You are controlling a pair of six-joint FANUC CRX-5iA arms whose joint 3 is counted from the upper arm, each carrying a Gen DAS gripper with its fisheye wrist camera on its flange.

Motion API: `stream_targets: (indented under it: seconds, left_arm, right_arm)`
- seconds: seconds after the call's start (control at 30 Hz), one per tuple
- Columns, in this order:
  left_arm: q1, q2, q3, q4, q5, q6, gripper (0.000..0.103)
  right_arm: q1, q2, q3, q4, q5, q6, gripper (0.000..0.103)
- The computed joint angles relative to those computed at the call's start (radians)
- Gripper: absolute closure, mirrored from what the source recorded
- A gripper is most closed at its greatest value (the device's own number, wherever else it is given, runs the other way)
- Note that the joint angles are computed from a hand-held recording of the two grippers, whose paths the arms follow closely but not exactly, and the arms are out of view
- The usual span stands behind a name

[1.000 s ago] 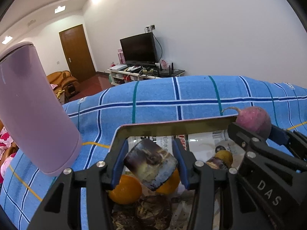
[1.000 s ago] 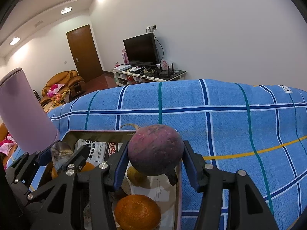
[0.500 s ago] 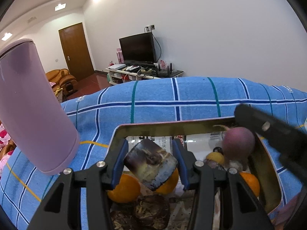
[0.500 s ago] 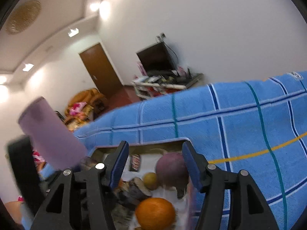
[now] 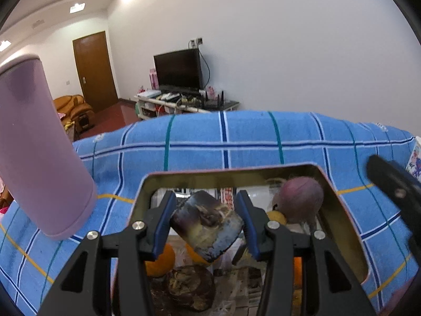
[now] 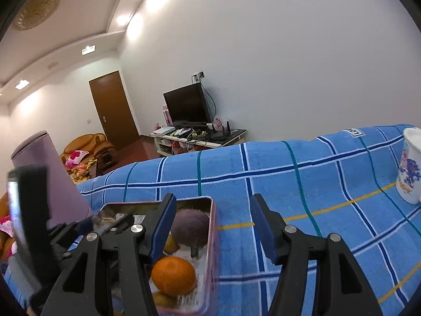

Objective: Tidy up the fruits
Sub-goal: 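Lower both items into the tin and open both grippers, then withdraw both grippers from the tin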

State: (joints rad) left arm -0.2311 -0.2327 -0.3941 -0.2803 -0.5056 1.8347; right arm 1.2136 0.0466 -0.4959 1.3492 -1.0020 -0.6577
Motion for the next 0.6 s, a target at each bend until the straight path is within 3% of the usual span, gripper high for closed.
stream_targets:
  seconds: [0.23, 0.3, 0.37, 0.43, 0.5, 0.6]
  left_arm:
    - [0.002, 0.008, 0.002, 0.009, -0.007, 0.011, 0.052]
    - [-0.003, 0.004, 0.004, -0.01, -0.014, 0.029, 0.039]
    - [-0.013, 0.007, 0.02, -0.053, -0.038, 0.08, 0.007]
    - [-0.005, -0.008, 0.001, -0.031, -0.015, 0.078, 0.0]
    - [-0.004, -0.01, -0.007, -0.008, -0.012, 0.048, 0.0]
    - [-0.043, 0.02, 0.044, -0.073, -0.091, 0.086, 0.0]
  right_arm:
    - [0.048, -0.015, -0.019, -0.006, -0.055, -0.025, 0.042]
    - [0.058, -0.009, -0.012, -0.018, -0.064, -0.018, 0.042]
    - [0.063, -0.007, -0.01, -0.023, -0.071, -0.012, 0.041]
    - [0.071, -0.006, -0.013, -0.022, -0.083, -0.015, 0.041]
    - [0.074, -0.004, -0.011, -0.021, -0.094, -0.012, 0.041]
    - [0.079, 0.001, -0.007, -0.023, -0.103, -0.006, 0.035]
